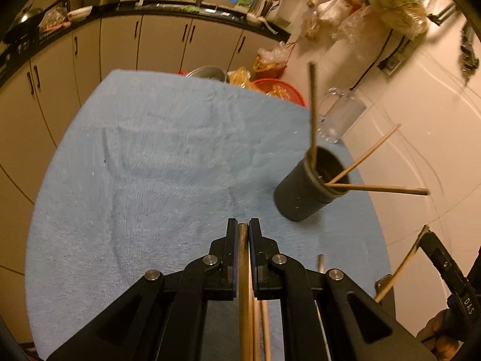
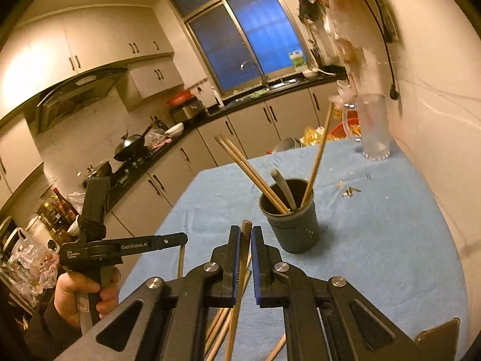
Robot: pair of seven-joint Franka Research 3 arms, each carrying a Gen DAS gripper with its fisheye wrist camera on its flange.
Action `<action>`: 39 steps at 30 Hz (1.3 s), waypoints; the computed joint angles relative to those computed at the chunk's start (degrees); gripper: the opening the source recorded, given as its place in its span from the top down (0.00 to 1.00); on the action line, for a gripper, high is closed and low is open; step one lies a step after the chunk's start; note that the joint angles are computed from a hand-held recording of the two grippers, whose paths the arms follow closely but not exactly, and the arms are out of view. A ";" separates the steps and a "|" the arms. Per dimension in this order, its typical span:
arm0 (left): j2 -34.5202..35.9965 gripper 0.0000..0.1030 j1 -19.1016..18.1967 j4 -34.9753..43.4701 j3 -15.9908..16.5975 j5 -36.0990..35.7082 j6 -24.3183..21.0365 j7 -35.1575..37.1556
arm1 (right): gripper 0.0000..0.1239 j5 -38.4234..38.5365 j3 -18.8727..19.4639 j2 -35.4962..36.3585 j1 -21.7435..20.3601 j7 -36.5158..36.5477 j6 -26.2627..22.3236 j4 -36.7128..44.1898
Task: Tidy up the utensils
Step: 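Lift both held chopsticks upright and carry them over the black cup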
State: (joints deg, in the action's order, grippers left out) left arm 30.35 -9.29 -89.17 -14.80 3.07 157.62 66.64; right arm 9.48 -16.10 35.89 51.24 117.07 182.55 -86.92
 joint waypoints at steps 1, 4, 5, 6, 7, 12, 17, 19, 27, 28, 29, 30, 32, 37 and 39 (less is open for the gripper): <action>-0.85 0.93 -0.12 -0.67 0.02 0.21 0.56 -0.07 | 0.94 -0.12 0.36 0.00 -0.18 -0.31 0.17 0.12; -3.13 0.93 -0.62 -2.47 0.66 1.27 2.42 -0.88 | 0.94 -0.20 1.91 -1.48 -0.82 -2.23 1.55 -1.22; -3.84 0.93 -0.56 -3.00 0.60 1.40 3.10 -0.94 | 0.94 -0.05 1.74 -1.77 -0.50 -2.73 1.89 -1.48; -4.58 0.93 -0.52 -3.67 0.54 1.53 3.88 -1.00 | 0.94 0.05 1.43 -2.24 -0.03 -3.35 2.32 -1.91; -4.98 0.93 -0.43 -3.96 0.46 1.62 4.32 -0.92 | 0.94 0.26 1.05 -2.73 0.50 -3.95 2.63 -2.46; -7.04 0.93 -0.81 -5.17 0.67 2.88 6.55 -1.21 | 0.94 1.86 -0.40 -4.18 2.38 -6.83 3.55 -3.70; -7.59 0.93 -0.88 -4.99 0.54 3.25 7.33 -1.45 | 0.94 3.40 -1.90 -4.65 3.87 -8.76 3.83 -4.03; -7.45 0.93 -0.89 -4.70 0.59 3.37 7.43 -1.48 | 0.94 3.85 -2.20 -4.93 4.22 -9.56 3.81 -4.13; -7.09 0.93 -1.14 -3.09 1.04 3.93 7.13 -2.22 | 0.94 4.10 -5.16 -5.53 6.48 -10.88 3.00 -3.77; -7.18 0.93 -1.18 -2.82 1.13 4.10 7.02 -2.29 | 0.94 3.81 -5.51 -5.61 6.66 -10.94 2.80 -3.46; -7.22 0.93 -1.24 -2.53 1.26 4.28 6.98 -2.38 | 0.94 3.49 -6.35 -5.56 7.24 -10.80 2.58 -3.16; -7.30 0.93 -1.48 -2.24 1.63 4.70 7.02 -2.78 | 0.94 3.13 -6.90 -5.54 7.56 -10.67 2.31 -2.86; -7.38 0.93 -1.58 -1.75 1.89 5.17 7.09 -3.12 | 0.94 2.44 -8.13 -5.50 8.27 -10.11 2.30 -2.26; -7.10 0.93 -1.58 0.11 1.94 5.57 6.38 -3.30 | 0.94 1.33 -10.25 -5.09 9.33 -9.03 2.05 -0.27; -7.08 0.93 -1.63 0.68 1.94 5.80 6.14 -3.13 | 0.94 0.59 -11.14 -4.76 9.77 -8.48 1.42 0.80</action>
